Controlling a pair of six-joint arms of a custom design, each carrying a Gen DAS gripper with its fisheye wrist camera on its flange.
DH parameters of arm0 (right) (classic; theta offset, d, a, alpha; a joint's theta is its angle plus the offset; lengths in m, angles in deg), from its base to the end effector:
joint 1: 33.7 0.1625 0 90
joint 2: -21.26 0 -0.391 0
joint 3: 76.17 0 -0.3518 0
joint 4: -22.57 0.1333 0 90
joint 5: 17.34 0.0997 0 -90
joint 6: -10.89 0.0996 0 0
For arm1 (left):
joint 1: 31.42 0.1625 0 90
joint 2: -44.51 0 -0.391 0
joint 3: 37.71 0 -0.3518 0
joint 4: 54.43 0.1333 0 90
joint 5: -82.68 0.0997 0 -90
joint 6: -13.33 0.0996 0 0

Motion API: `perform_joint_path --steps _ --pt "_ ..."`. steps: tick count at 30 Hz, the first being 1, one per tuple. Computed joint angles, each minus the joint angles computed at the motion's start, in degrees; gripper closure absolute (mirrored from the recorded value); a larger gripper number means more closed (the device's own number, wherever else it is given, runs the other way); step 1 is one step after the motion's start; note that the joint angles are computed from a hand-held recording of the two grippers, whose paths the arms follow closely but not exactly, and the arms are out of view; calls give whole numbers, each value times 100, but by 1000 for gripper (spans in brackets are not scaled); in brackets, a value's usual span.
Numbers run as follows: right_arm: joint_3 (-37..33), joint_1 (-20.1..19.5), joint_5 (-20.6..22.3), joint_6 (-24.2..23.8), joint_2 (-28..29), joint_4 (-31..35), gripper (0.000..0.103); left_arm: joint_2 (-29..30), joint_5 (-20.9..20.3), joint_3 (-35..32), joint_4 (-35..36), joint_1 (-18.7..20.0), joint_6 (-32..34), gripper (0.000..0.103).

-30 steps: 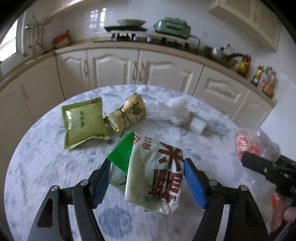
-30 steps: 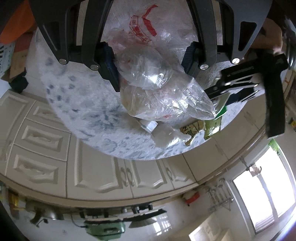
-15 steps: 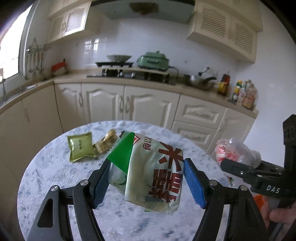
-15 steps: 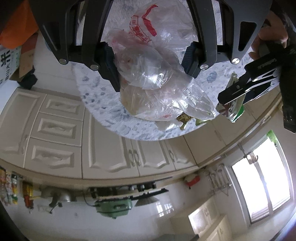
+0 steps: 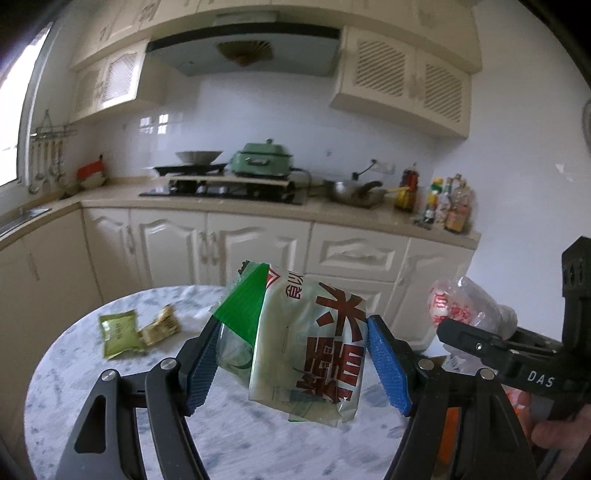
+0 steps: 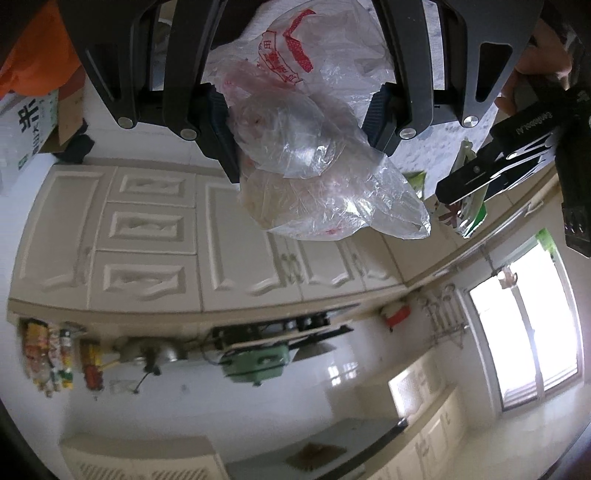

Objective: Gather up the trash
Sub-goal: 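Carry the printed bag and plastic bags in both tools over the blue bucket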

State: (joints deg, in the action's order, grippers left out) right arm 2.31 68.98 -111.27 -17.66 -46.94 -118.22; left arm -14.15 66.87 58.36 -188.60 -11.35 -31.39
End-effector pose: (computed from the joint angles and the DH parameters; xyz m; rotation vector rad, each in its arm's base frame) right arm 0.2621 -0.5885 0.4520 0.9544 -2.6379 1.0119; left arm -0.4708 -0.4160 0.2675 0.3718 2.0985 -1.4230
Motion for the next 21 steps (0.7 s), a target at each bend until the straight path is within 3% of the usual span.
perform_joint_path --steps 5,11,16,21 --pt "-62 -233 -7 82 -191 -127 42 637 -321 -353 -1549 84 1410 33" --pt "-227 -545 -149 105 -359 -209 42 1341 -859 -1096 -2391 327 2507 33" --pt "-388 -885 -306 163 -404 -285 42 1884 -1462 -1936 -2080 587 2782 33" --pt "-523 -1303 -453 334 -323 -202 42 2680 -2018 -3321 -965 944 2789 32"
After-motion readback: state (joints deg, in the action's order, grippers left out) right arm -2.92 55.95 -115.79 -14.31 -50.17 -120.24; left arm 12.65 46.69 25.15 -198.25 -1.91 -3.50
